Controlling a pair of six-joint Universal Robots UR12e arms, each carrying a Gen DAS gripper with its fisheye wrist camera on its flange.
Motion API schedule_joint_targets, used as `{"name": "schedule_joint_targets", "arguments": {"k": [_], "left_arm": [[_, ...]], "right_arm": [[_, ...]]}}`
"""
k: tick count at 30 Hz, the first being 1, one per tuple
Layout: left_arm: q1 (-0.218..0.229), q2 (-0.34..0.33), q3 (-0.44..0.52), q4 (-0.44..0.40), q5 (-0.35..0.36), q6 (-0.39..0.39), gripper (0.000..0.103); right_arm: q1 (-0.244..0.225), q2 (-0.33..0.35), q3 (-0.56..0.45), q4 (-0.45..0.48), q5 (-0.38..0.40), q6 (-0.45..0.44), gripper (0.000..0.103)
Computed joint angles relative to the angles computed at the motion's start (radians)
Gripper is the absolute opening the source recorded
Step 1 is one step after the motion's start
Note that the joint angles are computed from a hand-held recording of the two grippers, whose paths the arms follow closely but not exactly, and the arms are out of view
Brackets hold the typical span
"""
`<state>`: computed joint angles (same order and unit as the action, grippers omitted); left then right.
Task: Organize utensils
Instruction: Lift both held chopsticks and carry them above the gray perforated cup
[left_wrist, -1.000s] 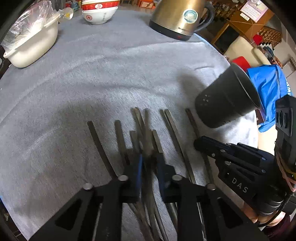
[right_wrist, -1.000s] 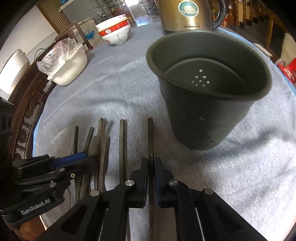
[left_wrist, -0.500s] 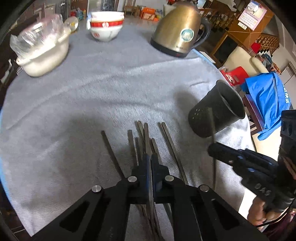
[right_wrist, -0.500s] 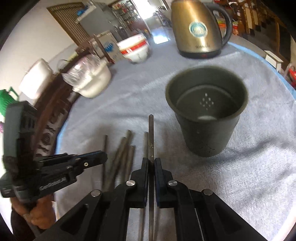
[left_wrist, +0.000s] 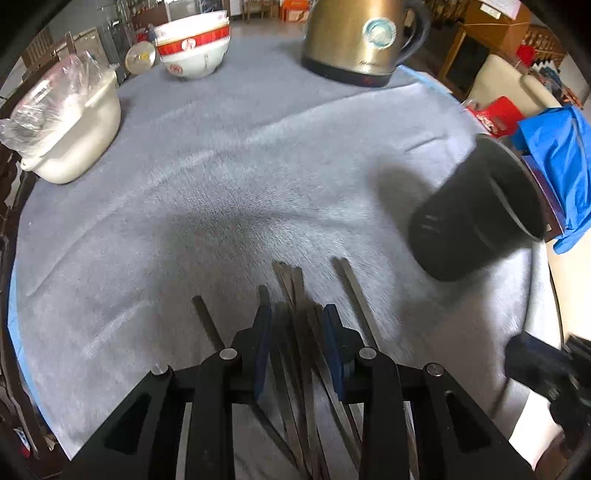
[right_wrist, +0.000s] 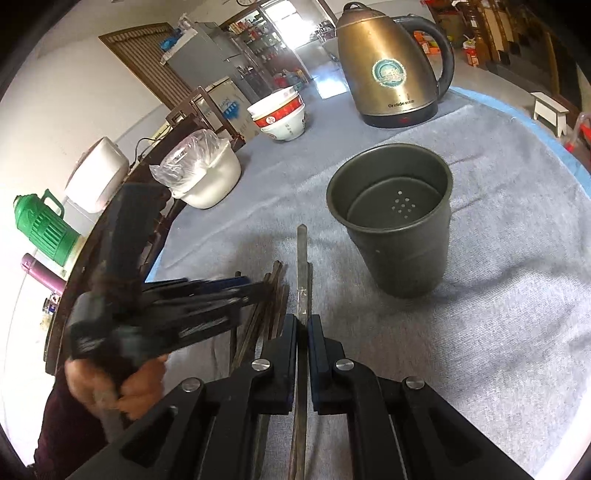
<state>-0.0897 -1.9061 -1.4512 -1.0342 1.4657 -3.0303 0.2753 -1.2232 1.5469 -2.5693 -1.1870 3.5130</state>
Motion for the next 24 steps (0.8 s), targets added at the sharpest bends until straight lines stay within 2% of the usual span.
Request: {"name": "schedule_joint_targets", "arguments": {"k": [2,3,5,15,24], "left_arm": [[0.004,-0.013,0.013,-0.019,-0.004,-0.013,0.025],[0.005,-0.017,0.017,-0.025,-0.009,-0.015,0.015],[0.006,-0.02,0.018,-0.027,-0.016,-0.011,0.008],[0.037,0.053,-0.043,0.063,-0.075,-0.007,0.008],[0.069,0.164,-0.09,0.186,-0.176,-0.044,0.006]], "right_arm": [[-0.004,-0.003,0.003,-0.001,0.006,-0.006,0.007],[-0.006,-0.004,0.005,-0.003,0.01,-0.005,0.007],[-0.01,-0.006,0.01,-0.012,0.014,-0.004,0.007],[-0.016,-0.028,0.032,-0.084,0.027,0.009,0.007],[-0.02,-0.069,0.053,-0.225,0.001,0.02,0.007]]}}
